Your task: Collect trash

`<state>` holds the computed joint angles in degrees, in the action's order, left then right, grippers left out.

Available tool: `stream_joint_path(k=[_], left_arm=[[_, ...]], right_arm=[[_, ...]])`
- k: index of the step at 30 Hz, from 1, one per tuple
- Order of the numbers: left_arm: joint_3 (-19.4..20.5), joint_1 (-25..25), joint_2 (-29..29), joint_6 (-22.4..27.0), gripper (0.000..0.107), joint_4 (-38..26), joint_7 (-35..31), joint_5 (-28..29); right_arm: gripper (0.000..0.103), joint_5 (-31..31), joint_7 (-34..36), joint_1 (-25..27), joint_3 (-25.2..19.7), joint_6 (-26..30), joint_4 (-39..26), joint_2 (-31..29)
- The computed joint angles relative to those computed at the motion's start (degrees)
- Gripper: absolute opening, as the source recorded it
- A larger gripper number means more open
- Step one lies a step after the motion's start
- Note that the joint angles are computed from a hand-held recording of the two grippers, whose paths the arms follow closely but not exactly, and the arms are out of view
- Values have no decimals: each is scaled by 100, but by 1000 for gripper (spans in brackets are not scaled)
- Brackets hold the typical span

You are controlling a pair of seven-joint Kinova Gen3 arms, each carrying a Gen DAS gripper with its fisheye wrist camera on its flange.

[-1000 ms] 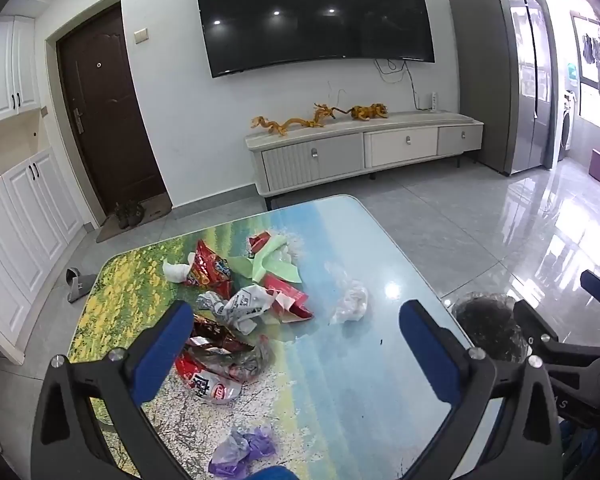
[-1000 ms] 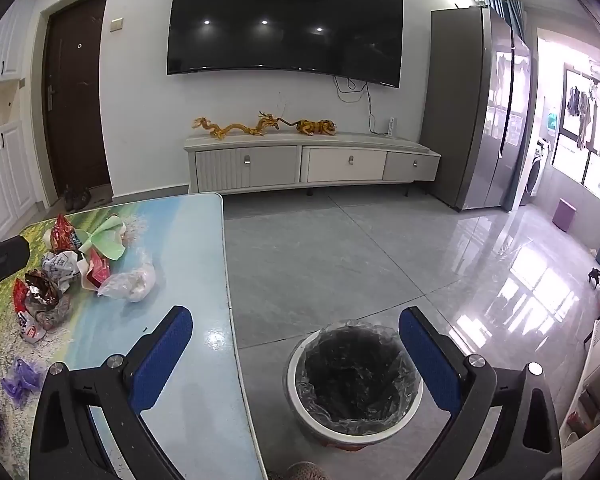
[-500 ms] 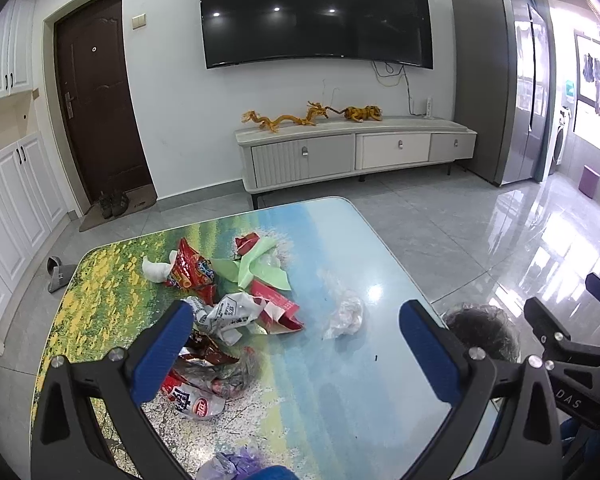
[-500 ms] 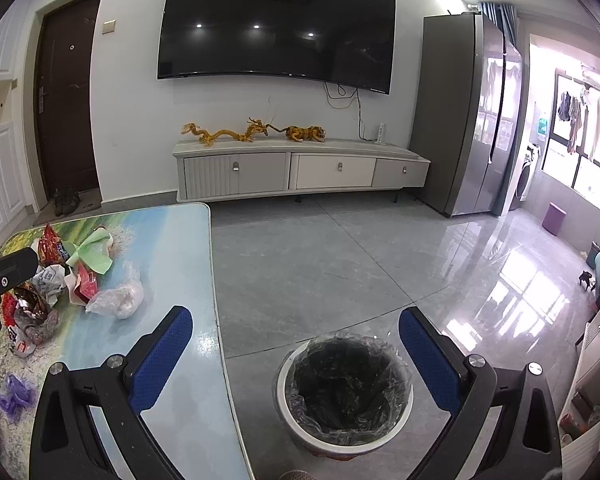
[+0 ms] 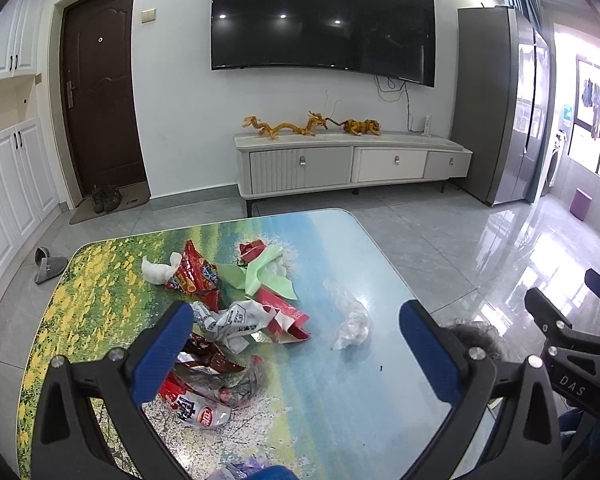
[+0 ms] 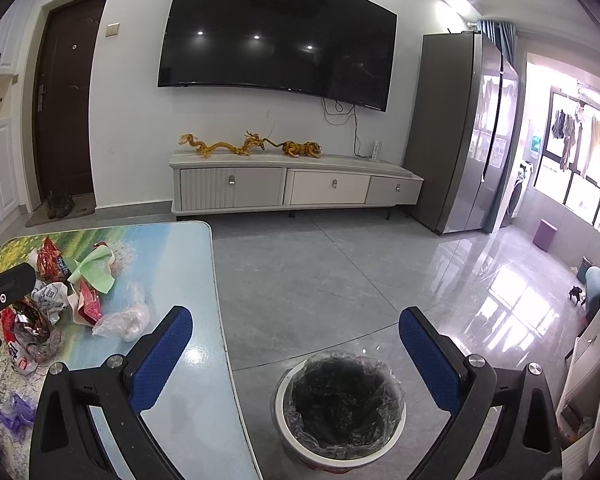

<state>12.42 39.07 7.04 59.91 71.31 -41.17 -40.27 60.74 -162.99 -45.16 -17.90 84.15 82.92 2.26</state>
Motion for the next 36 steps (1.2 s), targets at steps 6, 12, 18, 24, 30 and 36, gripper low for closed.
stream_joint_path(k=[6,12,18,24,30,36], left_arm=[[8,-118,-141,-182,103,160,64,2],[67,-226,-170,-221,103,181,-21,75],[125,-193,-176,-188,103,152,-76,69],[163,-63,-150,-133,103,117,-87,-70],[186,39,-147,-93,103,99,-131,-115],[209,163,-110,68,103,32,-104,-231]], right_arm=[[103,112,54,-92,25,134,-148,84],[103,213,-58,-113,54,117,-161,66],[103,139,141,-110,37,236,-262,57],[103,168,73,-72,-28,222,-152,-64],[103,86,-7,30,-86,57,-31,-175],[103,6,-145,166,-169,-132,112,-283]])
